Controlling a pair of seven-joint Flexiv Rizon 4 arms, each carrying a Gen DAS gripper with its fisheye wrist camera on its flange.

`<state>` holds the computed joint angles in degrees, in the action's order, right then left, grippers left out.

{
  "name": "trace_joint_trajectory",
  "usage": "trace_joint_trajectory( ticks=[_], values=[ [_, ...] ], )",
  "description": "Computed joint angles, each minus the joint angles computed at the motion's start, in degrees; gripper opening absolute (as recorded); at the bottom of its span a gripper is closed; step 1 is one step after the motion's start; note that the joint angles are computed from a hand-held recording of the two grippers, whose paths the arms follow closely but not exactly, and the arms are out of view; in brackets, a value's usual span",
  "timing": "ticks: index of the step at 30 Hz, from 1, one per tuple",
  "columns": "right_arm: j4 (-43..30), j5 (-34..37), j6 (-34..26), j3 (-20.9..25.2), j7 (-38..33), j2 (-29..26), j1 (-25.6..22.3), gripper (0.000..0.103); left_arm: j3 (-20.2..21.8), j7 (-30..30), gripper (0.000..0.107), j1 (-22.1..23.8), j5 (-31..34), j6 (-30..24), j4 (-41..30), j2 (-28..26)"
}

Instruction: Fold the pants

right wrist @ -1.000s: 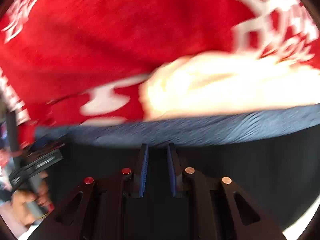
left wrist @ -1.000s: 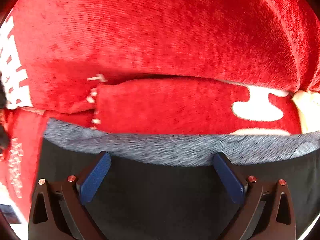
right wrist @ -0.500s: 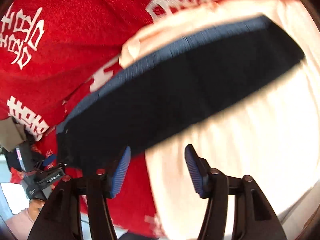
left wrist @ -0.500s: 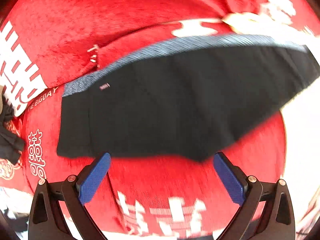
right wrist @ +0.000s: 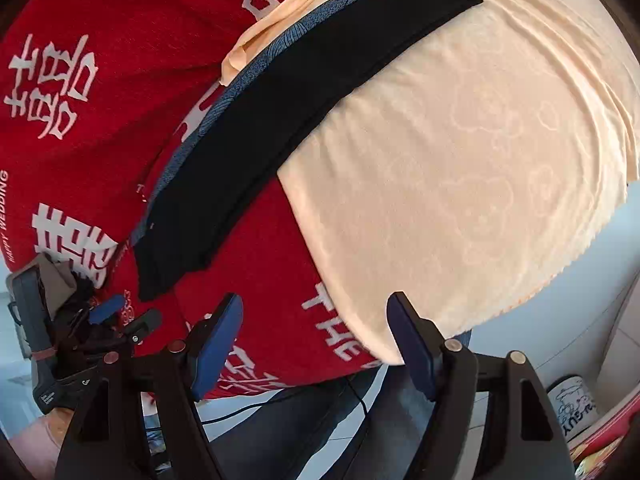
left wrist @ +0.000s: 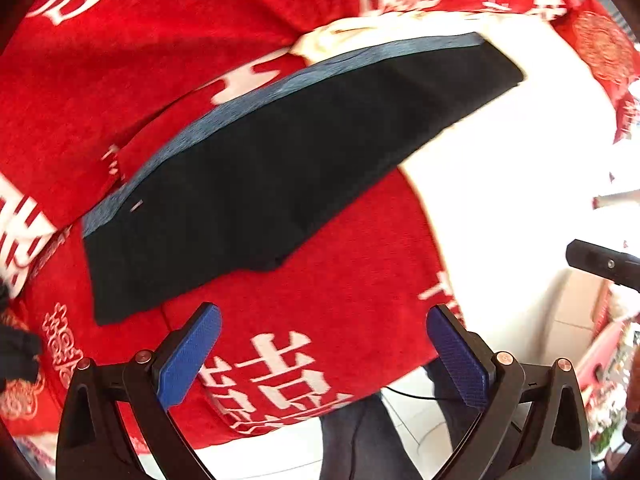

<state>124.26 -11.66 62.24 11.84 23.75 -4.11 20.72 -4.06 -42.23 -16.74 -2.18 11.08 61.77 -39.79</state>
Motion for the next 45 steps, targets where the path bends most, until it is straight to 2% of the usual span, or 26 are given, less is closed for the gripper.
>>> trace_joint_trajectory(
  ticks=[4,7,11,19,22,26,32,39,42,45],
  values=[
    [-0.99,-3.55,-5.09,0.17,3.28,2.67,0.26,0.081,-1.99,4.25,0.103,0.61,-2.70,-8.09,-4.95,-1.49],
    [-2.88,-4.87,-10.87,0.50,3.40,3.94,0.10,0.084,-2.44,5.94,0.103,0.31,-3.99,-11.36,-7.18,-2.05],
    [-4.31,-6.49,-15.59,0.98,3.58,5.35,-0.20,0.085,-2.48,5.49,0.103,-0.43,-5.36,-12.82,-8.15,-2.10],
    [-5.98,-5.19,-19.85,1.73,3.12,6.37,-0.18,0.086,-3.16,3.73,0.103,-0.40,-8.42,-15.78,-7.46,-1.49],
    [-6.44,-5.68,-21.23,2.01,2.92,6.72,-0.01,0.087,-3.29,3.76,0.103,-0.49,-9.05,-14.40,-5.60,-0.20],
    [-6.38,-4.40,-21.30,2.12,2.48,7.16,-0.02,0.087,-2.54,3.41,0.103,-0.96,-7.84,-8.26,-1.50,2.36],
    [-8.29,0.90,-21.82,1.45,-3.56,6.13,-0.11,0.087,-1.74,-1.36,0.103,0.11,-7.78,-6.03,-1.67,1.90],
    [-13.10,2.26,-25.81,0.66,-9.91,4.02,-0.17,0.087,-1.14,-4.48,0.103,1.10,-6.58,-2.84,-0.80,1.99],
    [-14.50,2.37,-26.48,0.56,-10.55,3.05,-0.01,0.087,-1.06,-5.96,0.103,1.54,-6.53,-2.09,-0.63,2.12],
    [-14.45,2.40,-24.67,0.67,-8.90,2.10,0.30,0.087,-1.13,-7.13,0.103,1.85,-6.63,-2.03,-0.93,1.79]
  ],
)
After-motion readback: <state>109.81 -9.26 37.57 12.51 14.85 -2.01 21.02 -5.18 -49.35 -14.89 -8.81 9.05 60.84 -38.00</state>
